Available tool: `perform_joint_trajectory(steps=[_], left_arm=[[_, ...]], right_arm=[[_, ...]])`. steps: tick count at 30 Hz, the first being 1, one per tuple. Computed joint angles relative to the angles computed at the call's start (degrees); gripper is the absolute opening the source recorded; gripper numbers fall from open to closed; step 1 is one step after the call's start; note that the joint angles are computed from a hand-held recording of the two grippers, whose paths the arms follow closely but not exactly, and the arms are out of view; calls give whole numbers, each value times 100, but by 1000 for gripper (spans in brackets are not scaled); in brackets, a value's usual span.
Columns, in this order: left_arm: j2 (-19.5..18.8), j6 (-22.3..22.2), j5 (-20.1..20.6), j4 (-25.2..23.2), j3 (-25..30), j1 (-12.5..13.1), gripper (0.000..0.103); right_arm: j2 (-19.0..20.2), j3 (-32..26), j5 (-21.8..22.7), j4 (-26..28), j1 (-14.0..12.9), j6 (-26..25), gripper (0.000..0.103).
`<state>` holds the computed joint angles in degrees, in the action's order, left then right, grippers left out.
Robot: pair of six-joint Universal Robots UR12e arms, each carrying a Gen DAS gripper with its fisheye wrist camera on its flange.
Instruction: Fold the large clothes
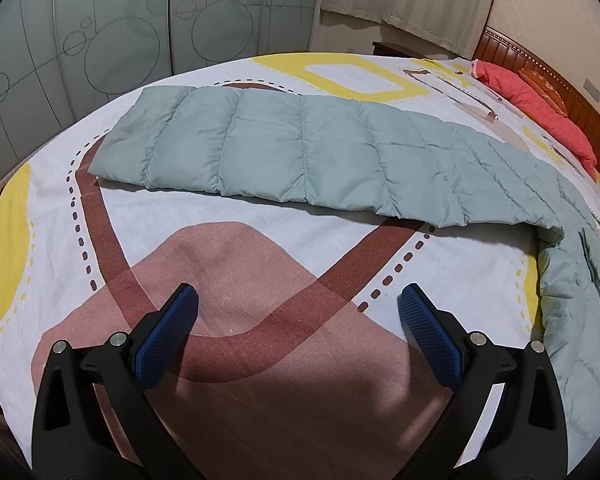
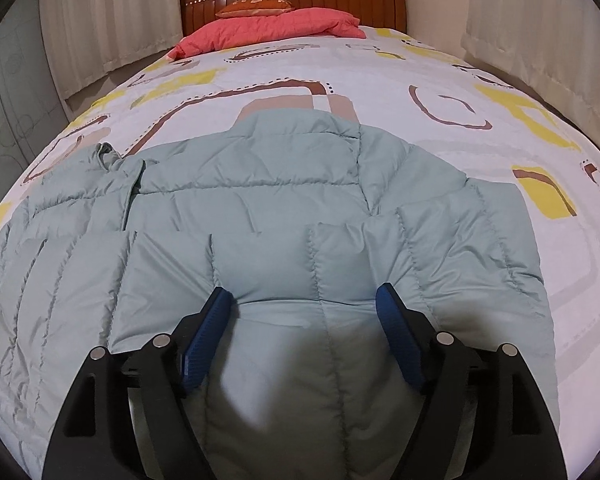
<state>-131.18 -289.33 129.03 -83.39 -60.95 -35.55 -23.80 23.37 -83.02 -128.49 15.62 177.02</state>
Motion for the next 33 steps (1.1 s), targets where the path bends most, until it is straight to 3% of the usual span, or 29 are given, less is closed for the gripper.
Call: perform_joint_trajectory(steps=[5,9,16,24,25,27,28,29,31,33], left_arm=[[276,91,203,924,-538,-63,101],[491,-292,498,1346,-959,-141,94],[896,-1223,928,2344,-1865,-100,95],[1202,-1939,1252,2698,-2444,65,93],[1236,-2177,1249,2525,-2450,77,84],[1285,-2475,1270,2391,-2494,77,76],[1298,-2572,1329,2339,-2510,74,65],[1308,-2531,1327,2337,-2526,83,58],[1335,-2349,1250,2419,-2581,119,34],[1341,-2211,1241,2501,-2621,140,19]], right_arm=[[-16,37,30,-35,-8,3,76],[-39,86,66,-75,-12,18,76],[-45,102,84,-104,-16,26,77],[-48,109,89,-114,-18,20,77],[-46,107,87,-117,-18,18,77],[-43,101,89,-109,-19,14,77],[-43,101,89,-109,-19,14,77],[-43,99,85,-113,-19,11,77],[-39,92,85,-108,-19,8,77],[-35,85,87,-105,-20,6,77]])
